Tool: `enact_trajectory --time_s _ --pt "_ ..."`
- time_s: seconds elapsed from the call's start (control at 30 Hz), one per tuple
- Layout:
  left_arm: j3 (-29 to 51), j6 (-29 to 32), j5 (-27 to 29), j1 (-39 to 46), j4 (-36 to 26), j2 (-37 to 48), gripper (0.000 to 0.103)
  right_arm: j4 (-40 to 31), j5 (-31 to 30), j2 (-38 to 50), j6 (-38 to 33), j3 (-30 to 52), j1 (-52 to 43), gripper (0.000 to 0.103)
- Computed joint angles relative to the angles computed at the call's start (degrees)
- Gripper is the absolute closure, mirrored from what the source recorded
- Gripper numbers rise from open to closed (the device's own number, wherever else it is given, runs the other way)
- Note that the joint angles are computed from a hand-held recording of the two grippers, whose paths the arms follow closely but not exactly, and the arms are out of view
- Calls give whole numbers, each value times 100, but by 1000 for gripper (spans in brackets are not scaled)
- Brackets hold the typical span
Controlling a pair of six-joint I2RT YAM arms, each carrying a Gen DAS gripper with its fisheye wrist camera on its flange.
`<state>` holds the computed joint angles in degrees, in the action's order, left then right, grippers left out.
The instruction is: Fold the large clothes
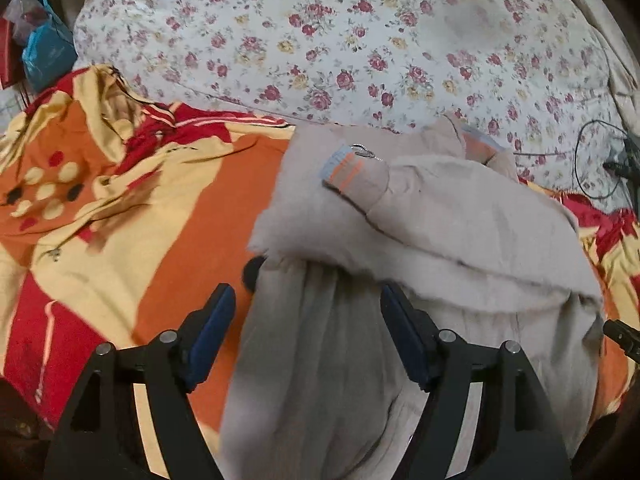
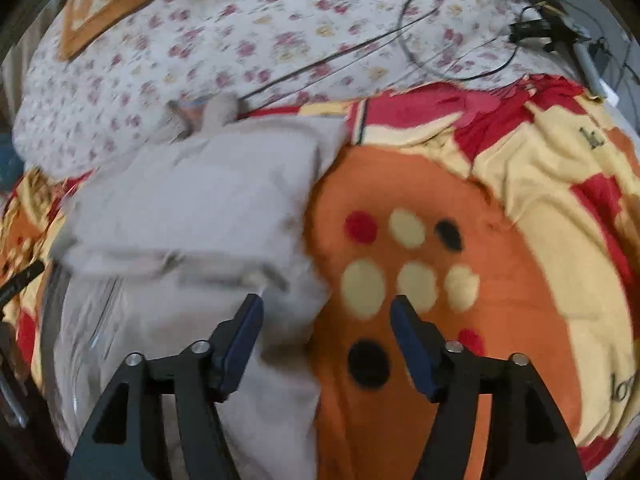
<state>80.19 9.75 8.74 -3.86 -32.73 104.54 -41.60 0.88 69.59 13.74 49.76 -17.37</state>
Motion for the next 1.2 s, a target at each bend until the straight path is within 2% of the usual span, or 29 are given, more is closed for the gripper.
enact_trajectory --time_s 0.03,0.13,0.27,0.3,0.33,0.4,0.5,0.67,0.73,0.77,0.8,0.83,0.87,0.97,1.0,1.03,1.07,1.1,1.2 --pt "-139 56 -24 12 61 -122 28 -5 9 -30 27 -79 60 27" --pt "-450 213 -48 52 109 -397 28 211 298 245 254 -194 239 26" --pt "-764 320 -58 124 135 -690 28 801 14 636 303 -286 103 30" --pt "-828 345 -67 143 152 -752 28 950 54 662 224 -327 149 47" --pt "-908 376 -87 171 176 -829 28 1076 134 641 113 -379 218 74" --pt "-1019 467 -93 242 144 -959 28 1059 107 563 14 -381 242 99" --pt "-1245 652 75 480 35 -1214 28 933 519 76 6 -520 262 102" --pt "-1560 1152 430 883 -202 -1337 28 679 550 120 -1 -557 -171 103" --pt "-1700 1348 507 1008 -265 -1426 28 410 -269 -270 -180 -620 -615 94" --pt "-1802 1419 556 1086 -263 -1514 28 64 -872 -546 -315 -604 -893 86" --pt "-1879 1453 598 1132 -283 -1589 28 -196 -1080 -723 -332 -586 -941 59" --pt "-1931 1536 712 1226 -370 -1636 28 -435 -1181 -937 -281 -590 -888 38" --pt "-1959 1596 796 1290 -451 -1657 28 -676 -1339 -1265 -271 -664 -817 35" --pt "-2019 1632 839 1371 -574 -1627 28 -770 -1522 -1485 -131 -1049 -326 37" --pt "-2042 1640 837 1387 -586 -1618 28 -659 -1407 -1485 36 -1188 -52 46" --pt "-2078 1632 802 1393 -595 -1630 28 -501 -1000 -1572 319 -1332 401 71" --pt "-2128 1638 781 1414 -624 -1678 28 -378 -346 -1749 522 -1429 958 90" --pt "-2163 1673 806 1449 -658 -1727 28 -399 -112 -1817 575 -1422 1228 103" --pt "-2397 1907 902 1650 -725 -1976 28 -814 220 -2129 430 -1245 1253 103"
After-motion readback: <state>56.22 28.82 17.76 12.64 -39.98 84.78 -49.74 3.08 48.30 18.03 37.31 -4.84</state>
